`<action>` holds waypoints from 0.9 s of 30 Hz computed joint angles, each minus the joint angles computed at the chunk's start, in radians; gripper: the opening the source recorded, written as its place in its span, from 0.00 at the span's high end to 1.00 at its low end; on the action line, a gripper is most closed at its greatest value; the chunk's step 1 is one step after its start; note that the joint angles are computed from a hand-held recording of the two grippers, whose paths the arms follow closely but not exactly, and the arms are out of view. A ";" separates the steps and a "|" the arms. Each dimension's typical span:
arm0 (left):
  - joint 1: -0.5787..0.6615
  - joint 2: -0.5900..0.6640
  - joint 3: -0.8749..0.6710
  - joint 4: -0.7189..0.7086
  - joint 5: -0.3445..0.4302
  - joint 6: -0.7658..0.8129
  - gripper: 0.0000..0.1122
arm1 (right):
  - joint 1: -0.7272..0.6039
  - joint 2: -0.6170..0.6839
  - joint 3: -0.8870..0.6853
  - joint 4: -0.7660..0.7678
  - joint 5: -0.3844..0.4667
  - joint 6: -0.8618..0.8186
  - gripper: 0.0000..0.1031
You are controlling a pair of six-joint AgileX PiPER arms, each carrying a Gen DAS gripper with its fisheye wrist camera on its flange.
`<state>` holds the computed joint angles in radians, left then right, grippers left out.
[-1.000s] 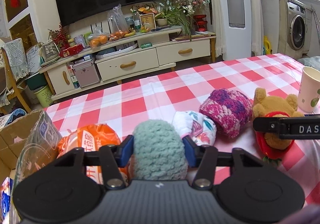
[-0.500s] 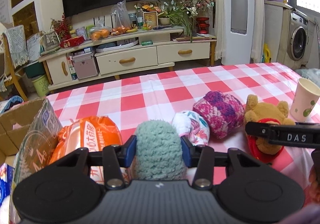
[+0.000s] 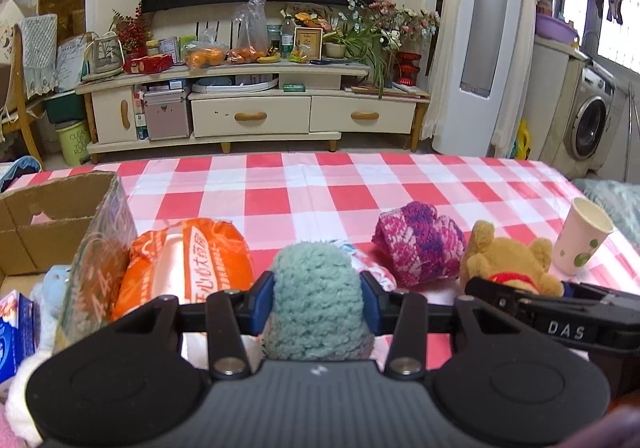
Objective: Organize soft objects
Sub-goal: 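Carry the teddy bear with the right tool and the green ball with the left tool over the box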
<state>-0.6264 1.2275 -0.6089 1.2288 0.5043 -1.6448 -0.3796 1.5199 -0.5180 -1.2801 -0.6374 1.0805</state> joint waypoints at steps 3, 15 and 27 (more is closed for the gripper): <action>0.023 -0.035 0.016 -0.023 -0.028 0.018 0.61 | 0.014 -0.012 0.015 0.020 -0.003 -0.022 0.04; 0.095 -0.162 0.061 -0.120 -0.099 0.125 0.65 | 0.100 -0.047 0.055 0.108 0.004 -0.103 0.04; 0.151 -0.215 0.096 -0.262 -0.164 0.296 0.73 | 0.175 -0.058 0.086 0.217 0.023 -0.212 0.05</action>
<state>-0.4754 1.0122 -0.5126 0.9667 0.3405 -1.3486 -0.2043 1.4615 -0.4318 -1.0629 -0.6139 0.8686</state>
